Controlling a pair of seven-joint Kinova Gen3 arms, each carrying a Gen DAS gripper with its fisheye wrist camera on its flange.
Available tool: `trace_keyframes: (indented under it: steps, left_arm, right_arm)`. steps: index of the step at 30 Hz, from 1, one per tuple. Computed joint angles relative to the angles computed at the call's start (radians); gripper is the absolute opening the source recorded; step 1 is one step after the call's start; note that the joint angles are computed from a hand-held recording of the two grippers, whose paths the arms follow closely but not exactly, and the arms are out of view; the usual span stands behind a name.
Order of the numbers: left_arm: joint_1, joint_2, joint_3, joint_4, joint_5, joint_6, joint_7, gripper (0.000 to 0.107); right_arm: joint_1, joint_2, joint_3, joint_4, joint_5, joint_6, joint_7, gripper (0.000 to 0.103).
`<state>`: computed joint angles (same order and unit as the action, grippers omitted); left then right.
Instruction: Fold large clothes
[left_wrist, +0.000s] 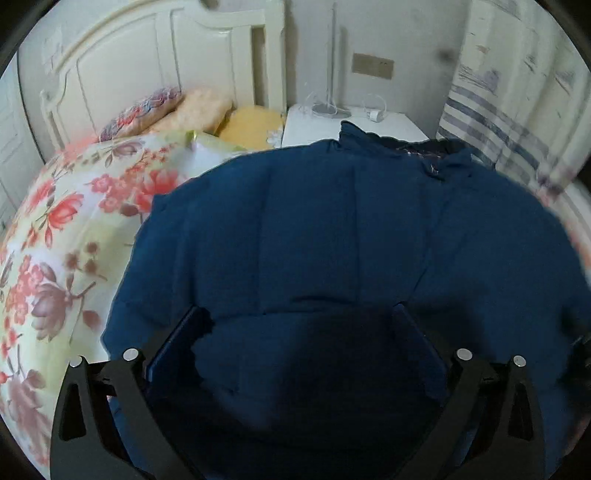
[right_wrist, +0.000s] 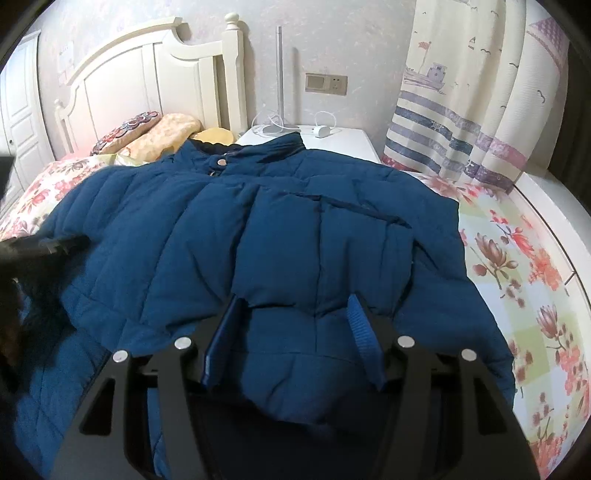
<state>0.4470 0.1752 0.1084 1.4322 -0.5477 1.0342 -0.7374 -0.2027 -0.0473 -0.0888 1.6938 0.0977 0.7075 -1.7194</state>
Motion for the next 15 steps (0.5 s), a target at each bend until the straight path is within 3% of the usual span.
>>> trace_keyframes:
  steps: [4,7,11,13,15]
  left_arm:
    - [-0.018,0.011,0.059,-0.09,-0.03,0.087,0.008,0.098]
    - [0.08,0.061,-0.027,-0.228,-0.07,0.13,-0.034,0.098]
    - [0.139,0.218,-0.154,-0.414,-0.006,0.164,-0.192,0.098]
    - [0.125,0.297,-0.172,-0.496,0.041,0.224,-0.245,0.098]
    - [0.075,0.32,-0.133,-0.512,0.089,0.245,-0.253,0.099]
  right_arm:
    - [0.0,0.001,0.0,-0.001,0.0,0.001,0.0,0.06]
    - [0.0,0.001,0.001,-0.001,-0.002,0.001,0.002,0.06]
    - [0.001,0.0,0.003,0.0,-0.012,-0.001,0.008,0.06]
    - [0.001,0.0,0.003,0.001,-0.015,-0.002,0.011,0.06]
    - [0.002,0.0,0.006,0.003,-0.029,-0.006,0.023,0.061]
